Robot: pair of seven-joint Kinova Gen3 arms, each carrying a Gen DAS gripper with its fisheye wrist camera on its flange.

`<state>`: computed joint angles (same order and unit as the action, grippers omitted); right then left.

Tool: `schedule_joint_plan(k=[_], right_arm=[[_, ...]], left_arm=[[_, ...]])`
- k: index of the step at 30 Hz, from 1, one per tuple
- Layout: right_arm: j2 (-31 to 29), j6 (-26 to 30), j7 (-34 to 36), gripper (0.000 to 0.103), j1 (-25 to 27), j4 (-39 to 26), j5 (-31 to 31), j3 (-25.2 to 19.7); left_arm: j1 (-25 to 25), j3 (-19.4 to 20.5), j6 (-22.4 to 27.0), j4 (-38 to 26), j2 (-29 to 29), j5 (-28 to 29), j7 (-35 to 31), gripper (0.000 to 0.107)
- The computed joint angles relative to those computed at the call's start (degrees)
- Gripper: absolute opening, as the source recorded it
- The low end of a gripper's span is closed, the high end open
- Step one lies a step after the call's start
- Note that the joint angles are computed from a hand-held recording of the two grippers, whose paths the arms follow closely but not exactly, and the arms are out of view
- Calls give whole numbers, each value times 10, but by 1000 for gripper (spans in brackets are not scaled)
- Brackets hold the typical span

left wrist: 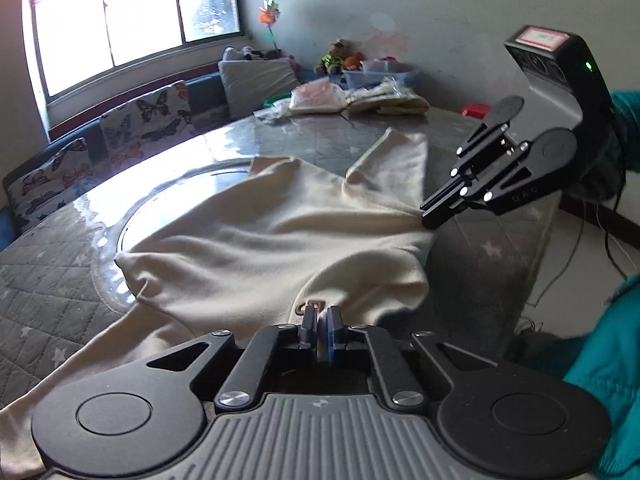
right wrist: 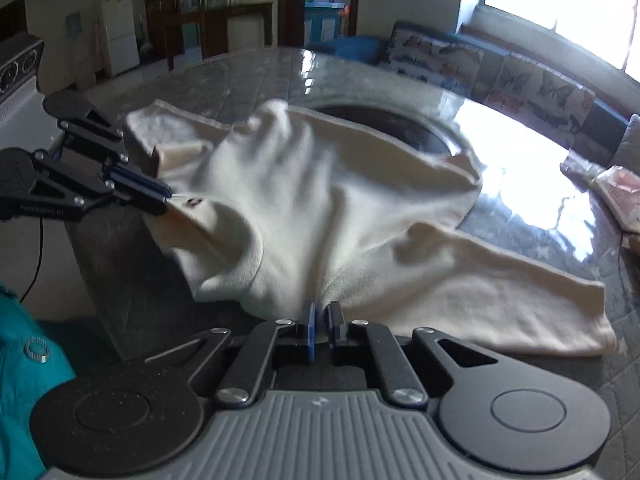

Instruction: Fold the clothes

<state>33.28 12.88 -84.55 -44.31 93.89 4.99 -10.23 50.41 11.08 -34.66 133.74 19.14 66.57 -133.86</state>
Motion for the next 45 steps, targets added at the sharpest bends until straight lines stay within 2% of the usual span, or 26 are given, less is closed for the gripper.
schedule_joint_plan(k=[2, 5, 7, 10, 14, 17, 20, 25, 28, 30, 33, 35, 39, 42, 45], right_arm=[[-1, 2, -1, 8, -9, 3, 4, 10], [-16, -35, -12, 12, -25, 21, 12, 25], [-21, -61, -6, 14, -12, 26, 10, 7], [-5, -60, 21, 14, 23, 7, 5, -49], [33, -28, 53, 14, 33, -32, -6, -83], [50, -13, 69, 14, 29, -46, -17, -86], [56, -8, 76, 14, 25, -49, -28, -81], [51, -15, 89, 20, 39, -42, -46, -96], [53, -5, 98, 22, 31, -46, -47, -91], [55, -5, 92, 21, 14, -48, -46, -72], [55, -12, 93, 15, 14, -46, -47, -72], [54, -11, 95, 9, 21, -46, -50, -78], [48, -6, 114, 6, 60, -41, -63, -115], [50, 25, 148, 5, 91, -45, -71, -151], [53, 55, 170, 8, 88, -51, -83, -148]], left_arm=[[1, 1, 5, 3, 1, -5, -7, 6], [5, 1, 3, 7, -6, -19, -9, 10], [10, 1, -16, 7, -10, -29, -4, 13], [6, -1, -27, -6, -4, -33, -9, 16], [-10, -9, -2, -35, 22, -29, -19, 29], [-16, -16, 17, -44, 36, -37, -22, 31], [-14, -27, 34, -53, 48, -27, -33, 29], [-14, -32, 35, -51, 50, -40, -9, 9], [-12, -32, 30, -46, 44, -54, 8, 5], [-12, -31, 25, -39, 39, -65, 24, 4], [-11, -28, 12, -27, 30, -80, 51, 3], [-14, -24, 1, -15, 23, -100, 78, 3], [-25, -15, -9, 9, 10, -156, 135, 3], [-25, -17, 6, 15, 9, -180, 138, 3], [-37, -18, 35, 16, 9, -217, 158, 4]])
